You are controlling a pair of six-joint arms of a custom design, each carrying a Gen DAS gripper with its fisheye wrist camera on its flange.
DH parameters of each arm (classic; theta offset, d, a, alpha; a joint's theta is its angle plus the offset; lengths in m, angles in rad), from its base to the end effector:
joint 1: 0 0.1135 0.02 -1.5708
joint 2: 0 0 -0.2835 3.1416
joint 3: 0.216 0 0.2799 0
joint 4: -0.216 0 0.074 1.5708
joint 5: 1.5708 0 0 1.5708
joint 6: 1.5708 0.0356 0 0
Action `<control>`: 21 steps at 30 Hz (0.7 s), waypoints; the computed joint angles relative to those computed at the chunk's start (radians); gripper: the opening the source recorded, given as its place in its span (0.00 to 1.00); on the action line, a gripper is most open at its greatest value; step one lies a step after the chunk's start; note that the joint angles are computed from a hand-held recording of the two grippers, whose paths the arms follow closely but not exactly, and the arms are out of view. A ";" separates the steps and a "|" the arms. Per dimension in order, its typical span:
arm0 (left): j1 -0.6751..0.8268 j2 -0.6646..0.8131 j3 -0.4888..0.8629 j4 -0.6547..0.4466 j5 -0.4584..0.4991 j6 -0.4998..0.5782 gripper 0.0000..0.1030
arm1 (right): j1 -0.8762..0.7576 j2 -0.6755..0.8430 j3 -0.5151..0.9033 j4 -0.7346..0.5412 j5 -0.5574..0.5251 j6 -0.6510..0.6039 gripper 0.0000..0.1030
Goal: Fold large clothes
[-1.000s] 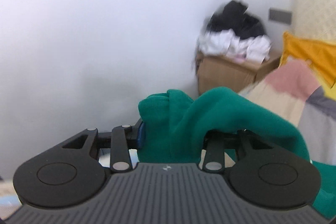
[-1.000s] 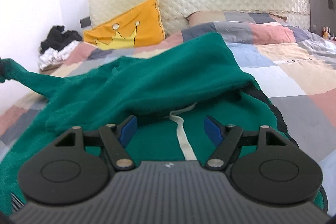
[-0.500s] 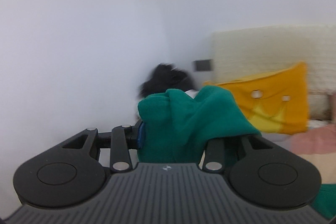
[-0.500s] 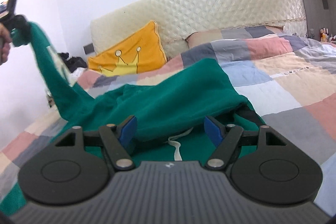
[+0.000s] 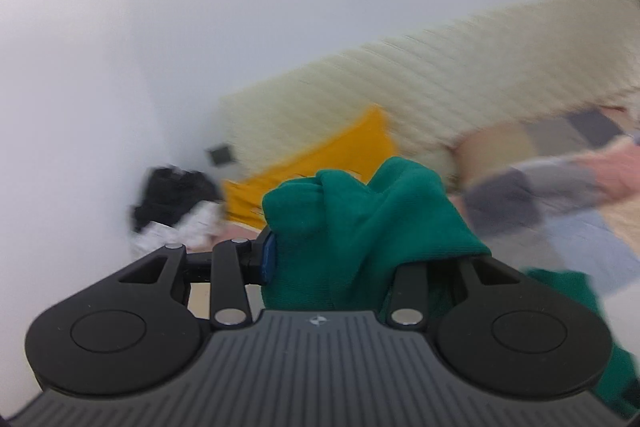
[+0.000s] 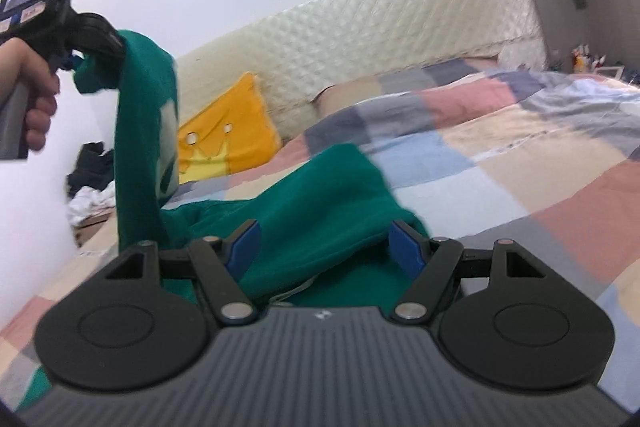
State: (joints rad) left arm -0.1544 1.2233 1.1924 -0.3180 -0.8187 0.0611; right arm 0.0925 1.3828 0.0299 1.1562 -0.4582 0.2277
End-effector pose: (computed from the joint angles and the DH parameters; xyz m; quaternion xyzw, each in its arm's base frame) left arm 0.2915 -0.0191 0.3980 -0.1462 0.7716 0.3011 0.5409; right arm 0.1863 0.0331 0.1173 -0.0928 0.7609 0.2718 0.5818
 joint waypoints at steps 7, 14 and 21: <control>-0.188 0.111 -0.140 0.077 -0.022 -0.151 0.45 | -0.100 0.050 0.047 -0.042 -0.044 0.027 0.71; -0.203 0.266 -0.176 0.149 0.082 -0.235 0.47 | -0.174 0.106 0.097 -0.030 -0.041 0.023 0.72; -0.152 0.256 -0.198 0.114 0.195 -0.325 0.57 | -0.175 0.174 0.134 -0.019 -0.061 0.026 0.72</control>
State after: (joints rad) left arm -0.3063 1.4792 0.9948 -0.2043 -0.6240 -0.2639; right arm -0.0827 1.5570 0.1637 1.1372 -0.5197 0.2533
